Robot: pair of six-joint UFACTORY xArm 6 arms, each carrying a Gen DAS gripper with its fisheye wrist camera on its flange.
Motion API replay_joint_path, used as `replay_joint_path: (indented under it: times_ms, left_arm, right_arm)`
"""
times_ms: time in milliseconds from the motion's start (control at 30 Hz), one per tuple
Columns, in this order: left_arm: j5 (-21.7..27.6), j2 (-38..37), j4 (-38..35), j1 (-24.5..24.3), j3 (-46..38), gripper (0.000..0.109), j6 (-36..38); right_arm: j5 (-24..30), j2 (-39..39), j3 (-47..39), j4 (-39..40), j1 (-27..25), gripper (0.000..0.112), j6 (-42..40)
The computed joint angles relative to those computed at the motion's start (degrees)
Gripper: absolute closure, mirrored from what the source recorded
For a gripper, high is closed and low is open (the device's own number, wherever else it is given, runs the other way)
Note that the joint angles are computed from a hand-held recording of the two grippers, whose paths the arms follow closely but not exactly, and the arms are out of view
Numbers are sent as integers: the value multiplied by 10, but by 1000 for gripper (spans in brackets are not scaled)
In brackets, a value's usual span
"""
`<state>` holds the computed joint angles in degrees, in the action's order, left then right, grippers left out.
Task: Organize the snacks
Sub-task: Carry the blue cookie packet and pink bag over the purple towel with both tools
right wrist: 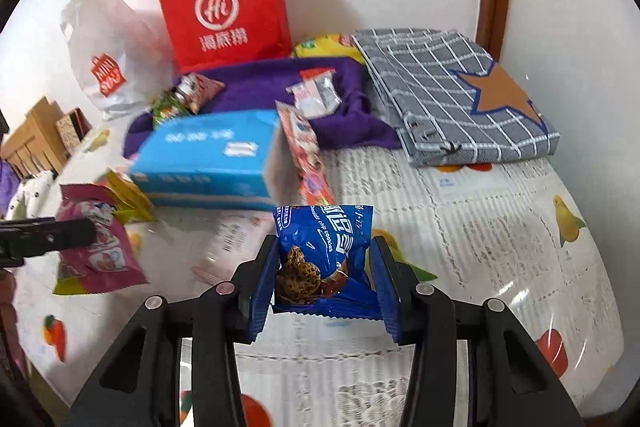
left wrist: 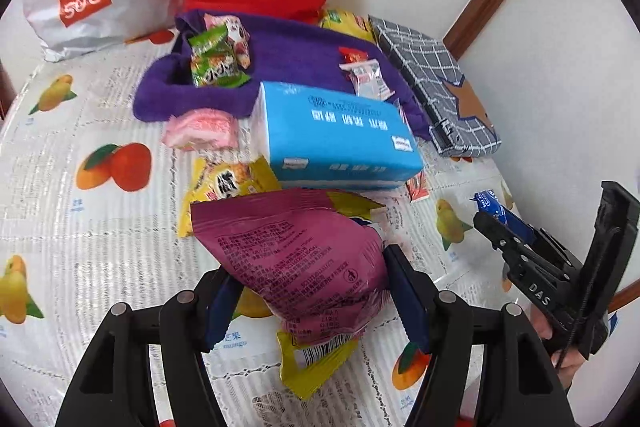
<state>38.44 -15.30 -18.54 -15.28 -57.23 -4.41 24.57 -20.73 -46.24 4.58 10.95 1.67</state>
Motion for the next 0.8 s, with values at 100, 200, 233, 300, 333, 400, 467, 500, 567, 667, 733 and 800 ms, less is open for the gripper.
replay_joint_path:
  times_ms: [100, 200, 233, 300, 333, 400, 467, 500, 567, 667, 733, 800]
  left_arm:
    - [6, -3, 13, 5, -11, 42, -11]
    - [9, -1, 18, 11, -25, 42, -12]
    - [11, 2, 18, 14, -31, 42, -12]
    - [13, 6, 18, 19, -43, 42, -11]
    - [15, 9, 18, 21, -50, 42, -10]
    - [18, 15, 19, 25, -62, 42, -9]
    - [22, 22, 21, 29, -77, 42, -9]
    - [23, 27, 23, 30, -86, 42, -11]
    - [25, 35, 29, 33, -100, 42, -14]
    - [26, 46, 33, 36, -121, 42, -16]
    - [28, 54, 35, 37, -135, 42, -16]
    - [31, 61, 36, 38, -147, 42, -14]
  right_arm:
    - [4, -5, -14, -1, 11, 67, 2]
    - [8, -2, -35, 2, 23, 67, -1]
    - [10, 1, -43, 4, 26, 67, -3]
    - [14, 7, -57, 10, 30, 67, -10]
    - [17, 13, -68, 8, 33, 67, -11]
    - [19, 22, -83, 5, 37, 67, -11]
    - [23, 35, -105, 6, 40, 67, -14]
    - [25, 39, -112, 8, 41, 67, -16]
    - [32, 54, -136, 20, 41, 67, -25]
    - [38, 73, -164, 21, 41, 67, -30]
    - [43, 84, -179, 10, 40, 67, -20]
    - [48, 94, -194, 15, 39, 67, -22]
